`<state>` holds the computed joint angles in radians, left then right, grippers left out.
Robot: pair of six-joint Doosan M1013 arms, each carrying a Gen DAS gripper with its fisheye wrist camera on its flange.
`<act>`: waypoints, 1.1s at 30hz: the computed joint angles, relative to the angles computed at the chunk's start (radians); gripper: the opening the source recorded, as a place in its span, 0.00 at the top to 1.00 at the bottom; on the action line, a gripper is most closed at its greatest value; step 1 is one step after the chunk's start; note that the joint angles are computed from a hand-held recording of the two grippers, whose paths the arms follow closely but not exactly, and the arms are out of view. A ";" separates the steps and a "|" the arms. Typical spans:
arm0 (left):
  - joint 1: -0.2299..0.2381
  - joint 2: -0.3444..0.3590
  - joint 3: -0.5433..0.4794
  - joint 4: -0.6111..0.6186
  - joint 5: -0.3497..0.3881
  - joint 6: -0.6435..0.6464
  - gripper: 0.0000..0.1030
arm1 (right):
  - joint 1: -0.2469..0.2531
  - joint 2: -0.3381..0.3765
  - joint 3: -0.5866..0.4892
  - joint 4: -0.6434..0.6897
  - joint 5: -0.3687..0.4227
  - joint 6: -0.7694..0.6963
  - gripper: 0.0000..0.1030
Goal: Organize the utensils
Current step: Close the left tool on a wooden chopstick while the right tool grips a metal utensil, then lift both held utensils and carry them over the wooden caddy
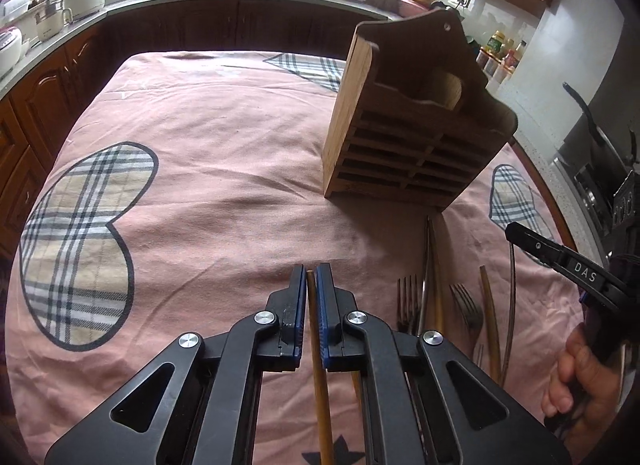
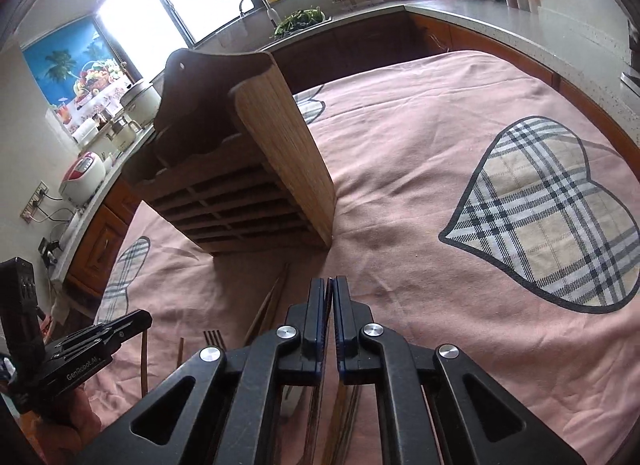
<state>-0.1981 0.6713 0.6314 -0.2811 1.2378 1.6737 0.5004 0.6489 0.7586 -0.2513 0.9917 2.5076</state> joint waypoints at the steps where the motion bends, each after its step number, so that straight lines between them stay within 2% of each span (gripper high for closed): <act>1: 0.003 -0.016 0.020 -0.012 -0.013 0.001 0.95 | 0.002 -0.006 0.004 -0.003 -0.011 0.002 0.96; 16: 0.049 -0.166 0.182 -0.149 -0.170 0.084 0.96 | 0.056 -0.073 0.027 -0.114 -0.111 0.025 0.97; 33: 0.065 -0.222 0.213 -0.256 -0.286 0.163 0.96 | 0.079 -0.116 0.043 -0.254 -0.167 0.087 0.97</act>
<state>-0.1330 0.4498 0.8446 -0.5372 0.9522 1.8367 0.5794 0.5332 0.8014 -0.5057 0.8244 2.5948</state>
